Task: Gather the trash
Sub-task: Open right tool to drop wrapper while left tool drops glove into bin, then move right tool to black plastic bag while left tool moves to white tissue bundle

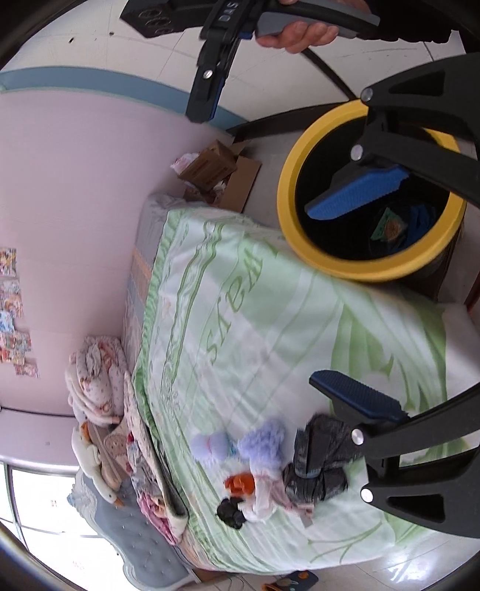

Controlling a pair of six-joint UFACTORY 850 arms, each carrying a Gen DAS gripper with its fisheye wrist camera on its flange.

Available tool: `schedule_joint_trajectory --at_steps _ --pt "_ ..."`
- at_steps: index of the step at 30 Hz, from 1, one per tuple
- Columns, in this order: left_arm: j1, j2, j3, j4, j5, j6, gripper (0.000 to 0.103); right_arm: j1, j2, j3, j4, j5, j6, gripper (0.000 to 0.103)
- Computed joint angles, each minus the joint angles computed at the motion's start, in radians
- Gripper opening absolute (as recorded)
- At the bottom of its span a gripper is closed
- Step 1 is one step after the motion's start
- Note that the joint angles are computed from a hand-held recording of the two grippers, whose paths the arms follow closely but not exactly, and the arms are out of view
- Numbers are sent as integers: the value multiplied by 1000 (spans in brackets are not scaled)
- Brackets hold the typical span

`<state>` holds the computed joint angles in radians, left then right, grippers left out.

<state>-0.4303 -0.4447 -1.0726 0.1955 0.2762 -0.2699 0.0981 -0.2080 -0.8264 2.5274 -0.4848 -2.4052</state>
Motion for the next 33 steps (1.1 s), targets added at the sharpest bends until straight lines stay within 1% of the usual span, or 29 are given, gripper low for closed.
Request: schedule_joint_trajectory --at_steps 4,7,11,12,14,19,21,23,27,28,30,31,32,33 --pt "49 0 -4 -41 2 8 84 31 -39 -50 -42 -16 27 72" --pt "83 -9 -17 -162 -2 117 85 56 -69 -82 -49 -29 13 72" --pt "142 -34 -49 -178 -20 106 85 89 -122 -145 -90 -17 37 72" --pt "157 -40 -57 -189 -23 115 85 100 -138 -166 -101 -4 43 72" --pt "183 -53 -77 -256 -36 179 85 118 -168 -200 -115 13 51 72" --pt "249 -97 -148 -361 -78 270 85 172 -265 -312 -237 71 139 72" --pt "274 -120 -181 -354 -99 254 85 195 -309 -363 -295 98 181 72" --pt "293 -147 -217 -376 -122 275 85 217 -354 -418 -387 123 262 72" --pt "323 -212 -300 -543 -174 450 85 262 -440 -520 -527 172 368 72" --pt "328 -226 -316 -550 -183 457 85 273 -459 -543 -550 187 381 72" --pt "341 -257 -355 -453 -213 357 85 293 -495 -586 -611 207 415 72" --pt "345 -271 -374 -429 -226 335 85 303 -513 -609 -642 218 431 72" --pt "347 -282 -386 -446 -231 355 85 313 -530 -631 -677 231 450 72" --pt "349 -293 -401 -503 -238 416 85 321 -545 -650 -712 240 474 72"
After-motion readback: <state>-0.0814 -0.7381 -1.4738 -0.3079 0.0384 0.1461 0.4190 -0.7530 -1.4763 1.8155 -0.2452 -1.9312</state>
